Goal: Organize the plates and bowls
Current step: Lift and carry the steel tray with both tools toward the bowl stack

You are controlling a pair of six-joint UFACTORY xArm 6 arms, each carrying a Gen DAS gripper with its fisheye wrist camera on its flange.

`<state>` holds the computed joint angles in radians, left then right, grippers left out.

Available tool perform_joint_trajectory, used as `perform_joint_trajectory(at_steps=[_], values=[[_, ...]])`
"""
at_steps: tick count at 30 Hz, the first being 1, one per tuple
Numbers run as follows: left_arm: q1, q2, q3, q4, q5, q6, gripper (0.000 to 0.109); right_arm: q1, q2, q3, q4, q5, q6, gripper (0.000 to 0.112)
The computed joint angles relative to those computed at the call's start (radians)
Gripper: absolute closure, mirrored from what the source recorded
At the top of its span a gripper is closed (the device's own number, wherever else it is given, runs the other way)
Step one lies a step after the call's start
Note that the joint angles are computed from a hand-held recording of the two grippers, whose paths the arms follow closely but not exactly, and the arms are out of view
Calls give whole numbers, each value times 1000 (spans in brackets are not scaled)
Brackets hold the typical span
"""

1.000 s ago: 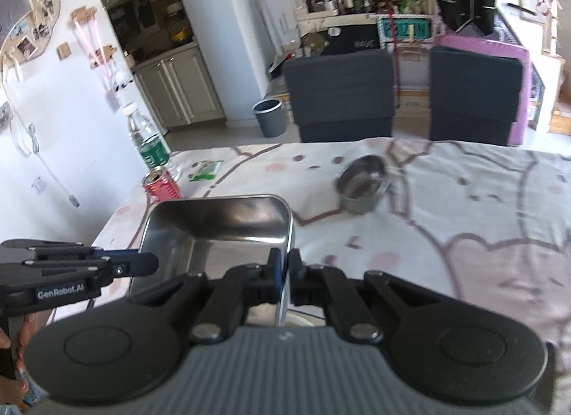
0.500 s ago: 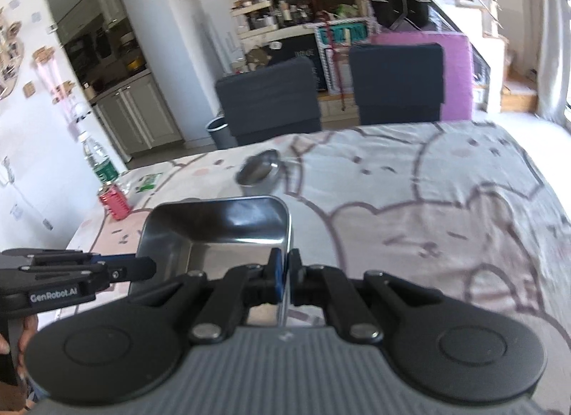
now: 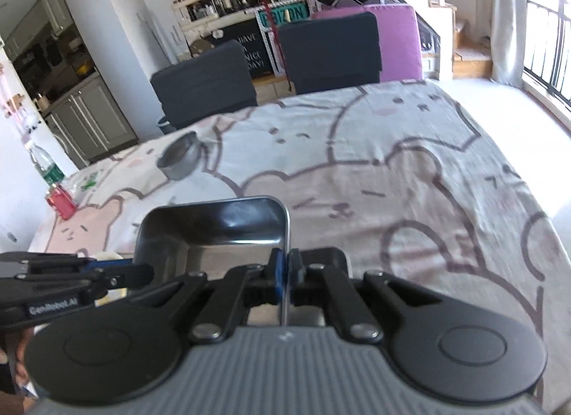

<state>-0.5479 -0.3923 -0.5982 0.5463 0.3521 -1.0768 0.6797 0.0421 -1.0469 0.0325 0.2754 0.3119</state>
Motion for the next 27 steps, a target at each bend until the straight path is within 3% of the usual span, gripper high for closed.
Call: perform_joint_trajectory(at_steps=[7, 27], values=[[-16, 96, -64, -33, 30, 42, 100, -9, 18, -27, -193, 58, 110, 108], [-11, 231, -146, -95, 68, 124, 98, -2, 153, -194, -302, 217, 148, 107]])
